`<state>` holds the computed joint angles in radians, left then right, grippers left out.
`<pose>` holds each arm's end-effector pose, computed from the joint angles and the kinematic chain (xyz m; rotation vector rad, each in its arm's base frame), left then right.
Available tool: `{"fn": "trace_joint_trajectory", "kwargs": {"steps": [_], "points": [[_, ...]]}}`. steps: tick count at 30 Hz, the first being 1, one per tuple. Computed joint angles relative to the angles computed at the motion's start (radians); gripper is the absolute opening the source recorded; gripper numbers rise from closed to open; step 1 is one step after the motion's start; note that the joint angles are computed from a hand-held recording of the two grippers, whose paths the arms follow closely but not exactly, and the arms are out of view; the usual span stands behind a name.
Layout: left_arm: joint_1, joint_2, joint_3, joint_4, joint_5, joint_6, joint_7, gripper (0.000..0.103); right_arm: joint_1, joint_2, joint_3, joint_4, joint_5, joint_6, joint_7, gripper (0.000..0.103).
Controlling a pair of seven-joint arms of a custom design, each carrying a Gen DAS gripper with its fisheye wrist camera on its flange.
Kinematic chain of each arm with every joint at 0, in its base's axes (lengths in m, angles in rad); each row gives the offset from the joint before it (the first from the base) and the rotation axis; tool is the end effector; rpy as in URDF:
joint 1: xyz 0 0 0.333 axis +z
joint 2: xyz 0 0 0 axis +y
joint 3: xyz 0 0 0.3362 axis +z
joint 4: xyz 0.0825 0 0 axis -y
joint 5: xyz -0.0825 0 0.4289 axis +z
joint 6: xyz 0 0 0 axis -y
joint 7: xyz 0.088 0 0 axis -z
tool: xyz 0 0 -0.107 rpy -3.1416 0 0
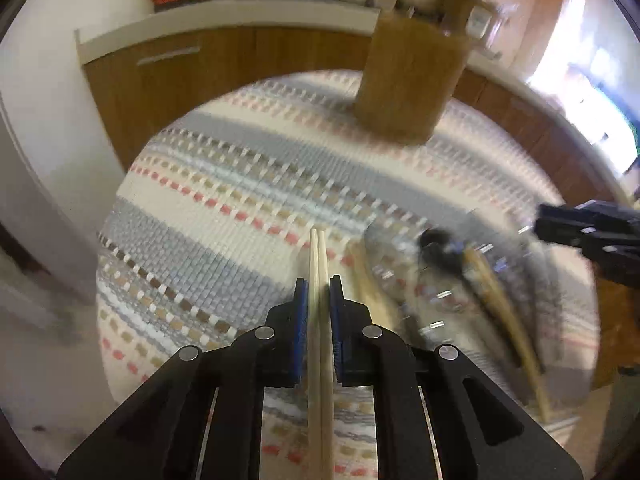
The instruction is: Organize utensils
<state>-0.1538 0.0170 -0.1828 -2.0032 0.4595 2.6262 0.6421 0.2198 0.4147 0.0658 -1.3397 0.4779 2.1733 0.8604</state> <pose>0.6032 -0.2216 0.5159 -2.0817 1.5981 -0.7308 0.7389 0.2248 0.5535 -2.3348 0.9551 -0.1180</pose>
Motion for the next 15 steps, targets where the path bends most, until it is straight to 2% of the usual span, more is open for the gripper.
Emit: {"fn": "trace_joint_trajectory", "kwargs": {"steps": [6,9,13,15], "points": [[0.02,-0.068,0.003,-0.035,0.207,0.164,-0.196,0.009,-0.021,-0.064,0.018,-0.049,0.085,0.062,-0.054,0.03],[0.049,-0.082,-0.007,-0.022,0.416,0.242,-0.387,0.009,-0.025,-0.091,0.025,-0.065,0.131,0.092,-0.08,0.03],[0.068,-0.059,-0.016,0.062,0.707,0.261,-0.634,0.009,-0.025,-0.105,0.03,-0.058,0.184,0.145,-0.099,0.03],[0.074,-0.046,-0.009,0.114,0.892,0.298,-0.809,0.009,-0.031,-0.103,0.039,-0.038,0.239,0.182,-0.111,0.03]]}}
